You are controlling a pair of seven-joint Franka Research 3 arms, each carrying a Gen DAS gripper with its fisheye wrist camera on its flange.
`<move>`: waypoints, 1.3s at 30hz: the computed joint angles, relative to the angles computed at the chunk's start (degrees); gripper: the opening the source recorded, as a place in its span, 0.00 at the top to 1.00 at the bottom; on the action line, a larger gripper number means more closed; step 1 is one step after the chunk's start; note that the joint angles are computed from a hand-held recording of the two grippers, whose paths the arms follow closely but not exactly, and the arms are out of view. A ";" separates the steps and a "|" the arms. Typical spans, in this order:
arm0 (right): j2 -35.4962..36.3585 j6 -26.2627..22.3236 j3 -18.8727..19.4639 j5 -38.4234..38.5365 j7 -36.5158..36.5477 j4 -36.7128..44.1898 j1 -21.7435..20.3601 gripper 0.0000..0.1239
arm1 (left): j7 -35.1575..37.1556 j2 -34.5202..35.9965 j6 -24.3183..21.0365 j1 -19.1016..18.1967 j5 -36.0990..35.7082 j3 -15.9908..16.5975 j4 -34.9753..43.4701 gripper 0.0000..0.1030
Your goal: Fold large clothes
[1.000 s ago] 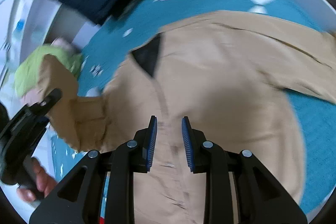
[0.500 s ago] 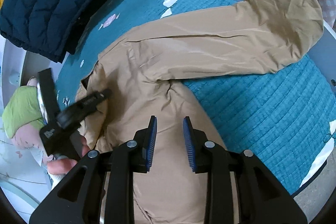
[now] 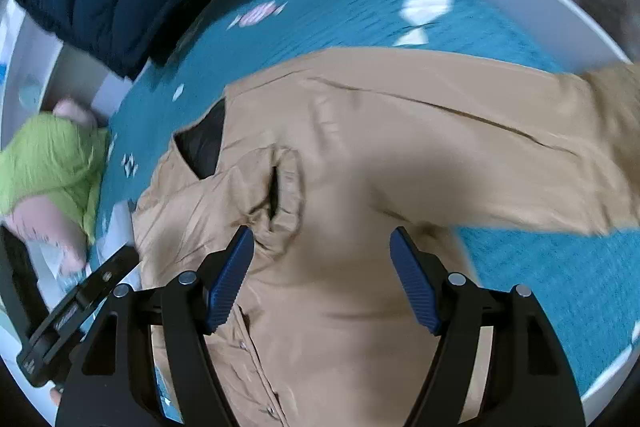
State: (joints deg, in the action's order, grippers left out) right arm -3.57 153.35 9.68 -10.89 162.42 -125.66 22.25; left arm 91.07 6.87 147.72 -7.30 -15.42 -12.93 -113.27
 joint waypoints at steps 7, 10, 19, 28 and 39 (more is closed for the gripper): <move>12.93 -1.03 -1.73 6.93 -11.88 12.23 2.68 0.45 | -9.81 1.26 -2.65 4.10 6.50 4.32 -3.32 0.30; 17.72 -2.32 -2.35 11.43 -16.43 16.39 3.56 0.48 | -11.98 3.08 -4.29 5.78 7.54 4.84 -3.99 0.38; 17.65 -6.58 -7.18 7.55 -10.89 17.32 8.51 0.92 | -10.96 1.67 -1.13 8.14 8.18 4.30 -7.83 0.49; 15.63 -7.32 -8.18 0.55 -7.07 15.82 9.11 0.87 | -11.73 -3.33 -0.07 7.23 11.61 4.73 -11.67 0.48; 24.54 4.99 -8.15 -20.52 -5.22 27.38 11.85 0.90 | -4.74 -1.29 11.13 2.99 2.59 3.63 -6.73 0.50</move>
